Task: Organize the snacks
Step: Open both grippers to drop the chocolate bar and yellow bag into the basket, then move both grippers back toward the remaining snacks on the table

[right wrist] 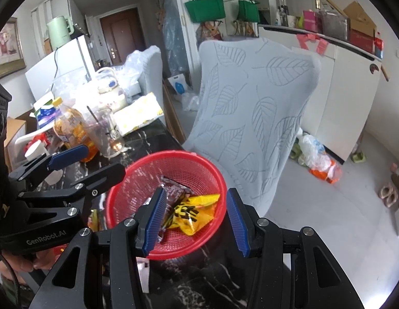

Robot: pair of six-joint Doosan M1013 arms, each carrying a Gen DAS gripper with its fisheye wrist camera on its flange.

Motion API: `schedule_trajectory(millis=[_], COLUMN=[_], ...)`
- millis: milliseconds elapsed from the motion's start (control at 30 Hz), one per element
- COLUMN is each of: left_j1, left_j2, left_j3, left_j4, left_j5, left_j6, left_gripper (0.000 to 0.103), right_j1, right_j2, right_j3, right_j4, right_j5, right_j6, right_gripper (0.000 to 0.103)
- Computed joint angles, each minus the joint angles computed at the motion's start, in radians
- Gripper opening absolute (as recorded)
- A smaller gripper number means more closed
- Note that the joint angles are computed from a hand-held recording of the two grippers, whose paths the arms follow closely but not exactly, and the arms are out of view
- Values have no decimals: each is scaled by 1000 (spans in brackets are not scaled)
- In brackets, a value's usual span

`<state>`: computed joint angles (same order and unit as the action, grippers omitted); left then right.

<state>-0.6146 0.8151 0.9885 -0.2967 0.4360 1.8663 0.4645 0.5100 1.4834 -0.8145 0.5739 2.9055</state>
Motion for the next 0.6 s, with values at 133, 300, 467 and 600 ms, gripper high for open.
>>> schedule_trajectory(millis=[133,300,467,600], left_j1=[0,0,2,7], left_j2=[-38,-90,-148,-190], left_j3=[51,122,210,273], left_j4=[-6,-43,-100,-168], left_j5=[-50,-107,-170,-196], left_j6=[11,55,119,189], left_gripper=[82,82,82,82], right_j1=[17,44,73,98], right_j2=[-17,-41,-59,-71], right_j3=[11,22,33,44], right_j4=[-62,-148,-232,-274], right_j5=[3,18,43,60], right_j6=[46,111,175,204], right_gripper=[48,48,53,57])
